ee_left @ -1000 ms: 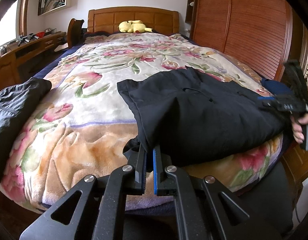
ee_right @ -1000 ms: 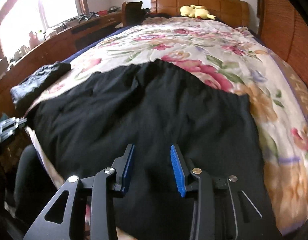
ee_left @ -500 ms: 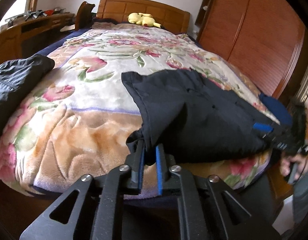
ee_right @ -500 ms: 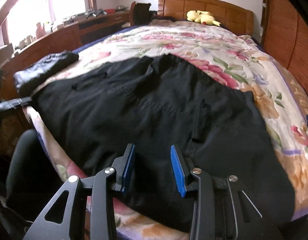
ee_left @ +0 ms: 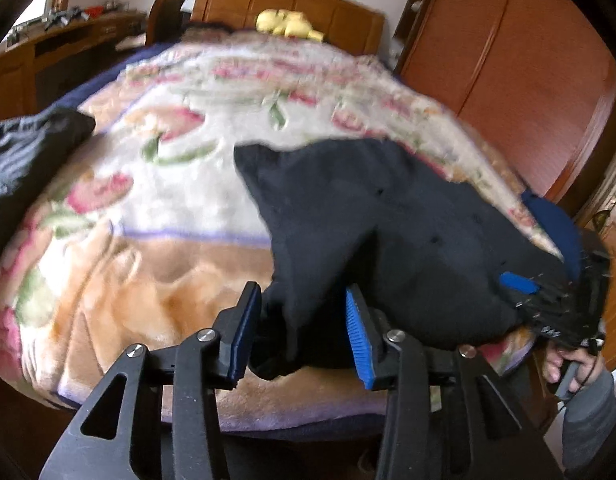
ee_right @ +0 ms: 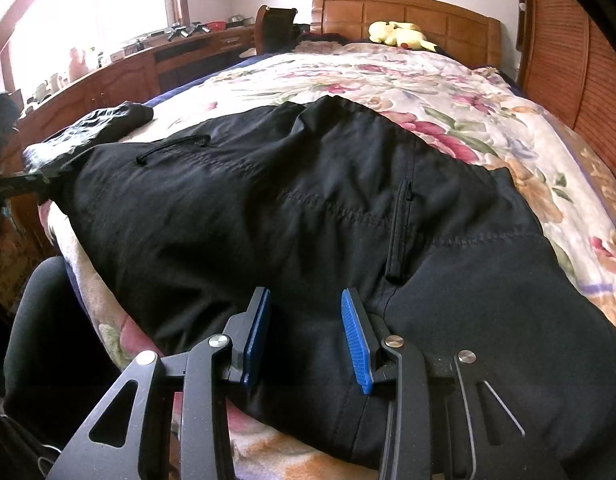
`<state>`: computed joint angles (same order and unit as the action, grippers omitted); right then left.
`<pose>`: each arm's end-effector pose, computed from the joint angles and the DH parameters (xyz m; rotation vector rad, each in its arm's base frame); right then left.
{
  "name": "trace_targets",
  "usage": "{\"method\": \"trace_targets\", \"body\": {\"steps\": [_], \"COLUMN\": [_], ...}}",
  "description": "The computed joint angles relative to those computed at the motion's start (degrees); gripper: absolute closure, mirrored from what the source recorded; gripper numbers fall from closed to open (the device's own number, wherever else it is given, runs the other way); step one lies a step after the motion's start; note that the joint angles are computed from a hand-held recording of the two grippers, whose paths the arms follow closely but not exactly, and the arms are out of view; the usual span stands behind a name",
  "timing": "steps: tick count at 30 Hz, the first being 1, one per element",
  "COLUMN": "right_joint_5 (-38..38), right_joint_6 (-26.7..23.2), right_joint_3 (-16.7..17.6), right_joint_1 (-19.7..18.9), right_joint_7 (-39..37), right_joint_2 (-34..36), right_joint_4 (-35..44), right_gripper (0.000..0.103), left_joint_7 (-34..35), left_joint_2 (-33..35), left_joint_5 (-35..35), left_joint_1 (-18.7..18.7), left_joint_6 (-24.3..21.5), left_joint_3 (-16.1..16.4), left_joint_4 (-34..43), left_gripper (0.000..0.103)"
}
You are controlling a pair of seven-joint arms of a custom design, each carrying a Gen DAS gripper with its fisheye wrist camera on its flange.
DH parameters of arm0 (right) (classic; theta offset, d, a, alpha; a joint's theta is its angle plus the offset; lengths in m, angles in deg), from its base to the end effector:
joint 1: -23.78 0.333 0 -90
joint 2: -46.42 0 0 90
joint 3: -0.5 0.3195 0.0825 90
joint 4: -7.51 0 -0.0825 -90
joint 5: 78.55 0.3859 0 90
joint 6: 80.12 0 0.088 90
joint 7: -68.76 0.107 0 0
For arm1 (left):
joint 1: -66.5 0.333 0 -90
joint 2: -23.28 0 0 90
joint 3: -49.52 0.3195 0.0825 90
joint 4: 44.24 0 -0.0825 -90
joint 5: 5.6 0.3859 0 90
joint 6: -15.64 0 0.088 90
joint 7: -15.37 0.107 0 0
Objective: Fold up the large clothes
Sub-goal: 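Open the left tool and withdraw it from the folded coat, then grasp the folded black coat with the left tool and lift it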
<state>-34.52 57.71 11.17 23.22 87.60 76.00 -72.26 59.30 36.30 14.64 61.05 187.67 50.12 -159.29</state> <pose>0.7414 0.1055 0.4752 -2.1792 0.7434 -0.3319 0.6374 -0.0796 0.4332 -2.1396 1.4374 -0.8840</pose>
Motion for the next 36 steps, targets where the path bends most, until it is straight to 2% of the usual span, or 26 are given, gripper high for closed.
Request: {"method": "trace_targets", "body": {"steps": [3, 6, 10, 17, 20, 21, 23, 24, 25, 26, 31, 36], "right_joint_5": [0.87, 1.35, 1.57, 2.27, 2.51, 2.58, 2.74, 2.76, 2.77, 2.71, 2.8, 5.83], "right_joint_6": [-0.18, -0.33, -0.89, -1.29, -1.5, -1.61, -1.78, -1.87, -2.11, -2.51, -5.17, -5.95], "right_joint_3": [0.29, 0.32, 0.22, 0.25, 0.29, 0.3, 0.33, 0.31, 0.29, 0.24, 0.02, -0.47], "right_joint_1": [-0.47, -0.58, -0.68, -0.87, -0.94, -0.98, -1.05, -1.07, -1.11, -1.18, -2.03, -4.48], "right_joint_7": [-0.71, -1.08, -1.14, -1.47, -1.5, -1.49, -1.54, -1.52, -1.39, -1.2, -0.08, -0.58], "right_joint_2": [-0.14, -0.03, 0.11, 0.36, 0.53, 0.6, 0.7, 0.77, 0.89, 1.05, 1.11, 0.03], "right_joint_4": [-0.43, -0.39, -0.07, 0.16, 0.35, 0.44, 0.55, 0.65, 0.83, 1.14, 2.43, 2.38], "right_gripper": [0.065, 0.065, 0.065, 0.065, 0.065, 0.065, 0.065, 0.065, 0.065, 0.065, 0.065, 0.065], "left_joint_7": [1.38, 1.65, 1.53, -2.7, -2.67, -1.71, 3.48, 2.51, 0.25, -0.41, -2.11, 5.93], "left_joint_2": [0.65, 0.58, -0.04, -1.56, -1.59, -1.61, -1.53, -1.84, -2.2, -2.54, -2.42, 4.02], "left_joint_5": [-2.67, -3.66, -3.5, -0.84, -1.06, -2.17, -7.77, -6.26, -2.75, -0.89, 8.08, 7.72], "left_joint_1": [1.18, 0.83, 0.38, -0.8, -0.15, 0.51, 2.91, 2.11, 0.05, -0.49, -2.34, -2.88], "left_joint_6": [0.34, -0.01, -1.68, -1.2, -1.71, -1.81, -0.65, -1.68, -2.36, -2.58, -5.29, -9.0], "left_joint_3": [-1.24, -1.13, -1.1, -0.23, -1.02, -1.78, -4.76, -3.89, -1.65, -1.13, -0.81, -3.8], "left_joint_4": [-0.41, -0.92, -1.26, -3.74, -3.56, -3.48, -3.41, -2.77, -2.02, -1.32, 6.72, 21.18], "left_gripper": [0.056, 0.056, 0.056, 0.056, 0.056, 0.058, 0.08, 0.083, 0.09, 0.095, 0.097, 0.098]}}
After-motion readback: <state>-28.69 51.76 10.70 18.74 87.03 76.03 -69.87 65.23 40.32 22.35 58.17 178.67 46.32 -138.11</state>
